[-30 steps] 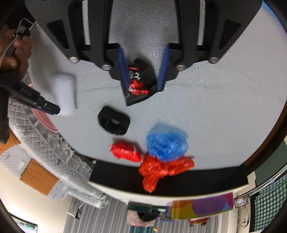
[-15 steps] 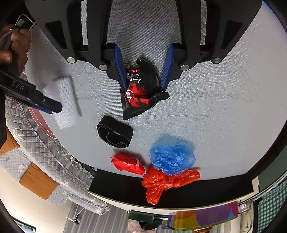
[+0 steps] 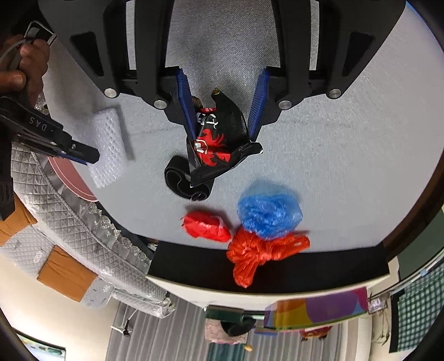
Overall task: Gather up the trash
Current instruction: 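Lift the foam sleeve with the right tool while the left tool lifts the packet, then carry the foam sleeve and snack packet over the pink bin with both tools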
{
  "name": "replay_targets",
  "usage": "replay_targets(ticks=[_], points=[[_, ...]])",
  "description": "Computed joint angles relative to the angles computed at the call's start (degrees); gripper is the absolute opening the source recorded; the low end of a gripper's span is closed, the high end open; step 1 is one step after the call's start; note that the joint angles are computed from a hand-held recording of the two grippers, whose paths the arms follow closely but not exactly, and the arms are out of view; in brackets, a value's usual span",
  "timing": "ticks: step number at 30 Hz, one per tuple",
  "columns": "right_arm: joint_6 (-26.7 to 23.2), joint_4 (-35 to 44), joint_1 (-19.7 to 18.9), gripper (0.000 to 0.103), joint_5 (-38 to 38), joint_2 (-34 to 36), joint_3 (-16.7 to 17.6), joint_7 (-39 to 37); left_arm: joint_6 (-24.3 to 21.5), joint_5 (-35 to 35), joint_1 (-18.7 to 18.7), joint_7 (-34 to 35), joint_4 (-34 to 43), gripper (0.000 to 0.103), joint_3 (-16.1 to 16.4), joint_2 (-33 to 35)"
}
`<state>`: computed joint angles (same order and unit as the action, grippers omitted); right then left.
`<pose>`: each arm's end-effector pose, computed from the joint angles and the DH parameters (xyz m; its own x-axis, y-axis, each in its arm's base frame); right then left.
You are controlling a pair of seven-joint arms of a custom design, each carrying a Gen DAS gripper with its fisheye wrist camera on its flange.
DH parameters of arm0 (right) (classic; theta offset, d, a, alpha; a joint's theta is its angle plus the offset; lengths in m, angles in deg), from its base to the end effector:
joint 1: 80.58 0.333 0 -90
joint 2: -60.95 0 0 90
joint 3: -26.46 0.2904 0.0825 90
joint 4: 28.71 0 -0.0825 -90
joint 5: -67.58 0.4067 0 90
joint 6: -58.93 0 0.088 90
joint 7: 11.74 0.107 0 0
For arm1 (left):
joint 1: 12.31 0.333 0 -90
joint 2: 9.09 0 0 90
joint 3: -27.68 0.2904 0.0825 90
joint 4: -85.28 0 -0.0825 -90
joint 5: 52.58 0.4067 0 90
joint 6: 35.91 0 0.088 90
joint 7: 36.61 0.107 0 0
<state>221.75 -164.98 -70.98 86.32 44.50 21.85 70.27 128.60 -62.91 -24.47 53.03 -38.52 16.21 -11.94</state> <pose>0.5265 0.0274 0.4827 0.0281 -0.9774 -0.2096 -0.7361 0.1216 -0.6659 0.5499 -0.2309 0.4706 -0.3055 -0.9406 0.1482 -0.7257 0.1292 -0.6758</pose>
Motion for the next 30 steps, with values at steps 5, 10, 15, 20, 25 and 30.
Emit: replay_targets(ticks=[5,10,15,20,25,30], points=[[3.46,-1.19,-0.95,0.012,-2.23,-1.97,0.6,1.03,1.27,0.29,-0.14,-0.3,-0.32,0.037,-0.1,-0.64],[5.72,-2.3,-2.27,0.012,-5.41,-4.32,0.69,2.83,3.28,2.2,-0.49,-0.93,-0.81,0.037,-0.41,-1.25],[8.14,-3.37,-4.15,0.012,-8.54,-6.56,1.23,4.85,3.86,3.65,-0.81,-2.09,-0.89,0.037,-0.58,-1.63],[9.62,-4.27,-7.75,0.012,-13.24,-8.16,3.26,8.32,4.46,4.18,-1.34,-2.45,-1.01,0.037,-0.71,-2.01],[10.33,-4.85,-12.64,0.012,-18.79,-9.35,6.13,13.47,4.71,3.99,-1.93,-2.2,-0.62,0.037,-0.78,-2.03],[10.6,-4.82,-17.19,0.012,-24.29,-10.34,8.47,17.65,4.93,2.97,-2.7,-1.27,-0.11,0.037,-0.86,-1.99]])
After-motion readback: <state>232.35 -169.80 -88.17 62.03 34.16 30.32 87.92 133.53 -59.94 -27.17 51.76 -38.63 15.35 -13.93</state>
